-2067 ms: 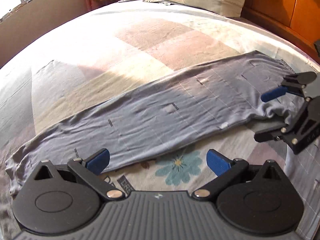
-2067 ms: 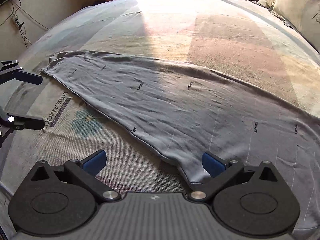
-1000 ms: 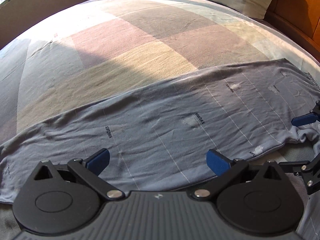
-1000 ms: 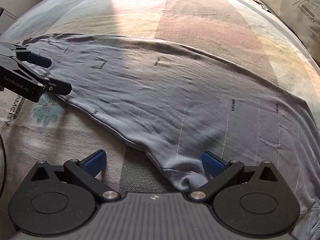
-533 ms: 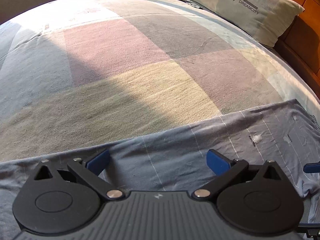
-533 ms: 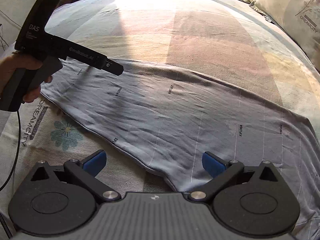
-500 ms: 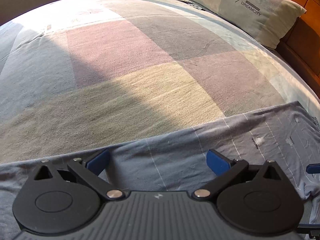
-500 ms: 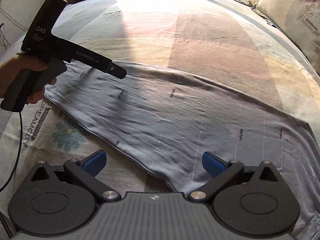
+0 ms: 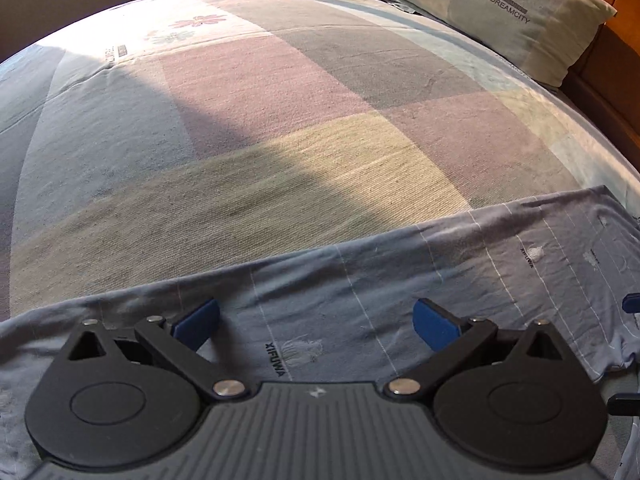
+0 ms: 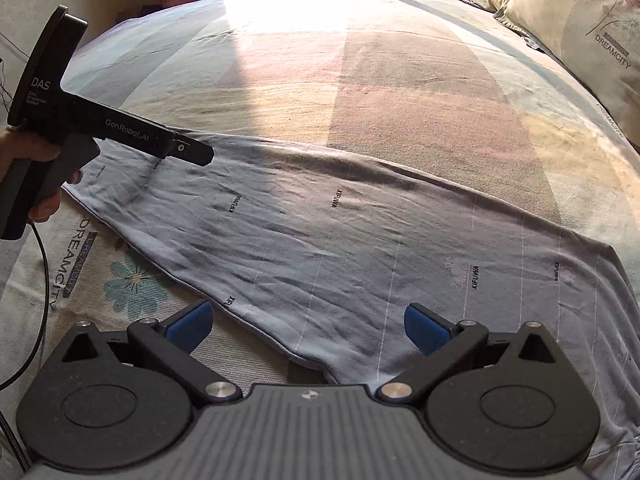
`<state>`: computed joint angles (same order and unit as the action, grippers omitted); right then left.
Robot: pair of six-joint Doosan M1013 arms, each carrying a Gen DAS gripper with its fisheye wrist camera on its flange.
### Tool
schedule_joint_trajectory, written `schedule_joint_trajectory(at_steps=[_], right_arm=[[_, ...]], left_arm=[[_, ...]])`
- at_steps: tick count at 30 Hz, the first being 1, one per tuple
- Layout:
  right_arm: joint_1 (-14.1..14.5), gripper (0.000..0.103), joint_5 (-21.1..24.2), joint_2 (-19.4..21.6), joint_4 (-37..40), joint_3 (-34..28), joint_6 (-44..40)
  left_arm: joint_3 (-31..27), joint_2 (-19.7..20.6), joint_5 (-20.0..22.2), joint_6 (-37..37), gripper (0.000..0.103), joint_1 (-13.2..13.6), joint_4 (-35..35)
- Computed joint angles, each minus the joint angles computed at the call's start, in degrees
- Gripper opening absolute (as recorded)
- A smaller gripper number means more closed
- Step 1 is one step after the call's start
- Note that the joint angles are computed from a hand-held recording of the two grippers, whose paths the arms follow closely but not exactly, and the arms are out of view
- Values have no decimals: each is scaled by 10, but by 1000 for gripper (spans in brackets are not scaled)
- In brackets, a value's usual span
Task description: Fold clothes
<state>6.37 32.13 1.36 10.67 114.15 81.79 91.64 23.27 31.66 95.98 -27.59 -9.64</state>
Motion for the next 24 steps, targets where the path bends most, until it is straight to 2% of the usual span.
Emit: schedule_joint_trajectory(at_steps=[4,7,9,11,15,20,22,24], right_arm=[[0,103,2,2,-2,-3,-12],[0,103,3,6,3,-9,-28],[0,103,0,8,3,-12,-31],[1,103,-2,11,3,-15,-25],[5,103,-3,15,-4,-20,-14],[7,103,-3,24,41,-30,-78],[6,103,-13,34,85,-40,-117],[5,103,-24,54,136,-58,-167]], left_arm=[[2,-11,-11,-23,102,6,39],[5,-19,2,0,102,23,2],[7,-18,18,-11,102,35,-4],[10,-16,23,-65,102,40,38],[16,-22,8,-168,102,37,180],[39,-56,-1,-160,102,44,153],[55,-72,1,-168,102,43,154],[74,-88,0,-206,102,40,175]])
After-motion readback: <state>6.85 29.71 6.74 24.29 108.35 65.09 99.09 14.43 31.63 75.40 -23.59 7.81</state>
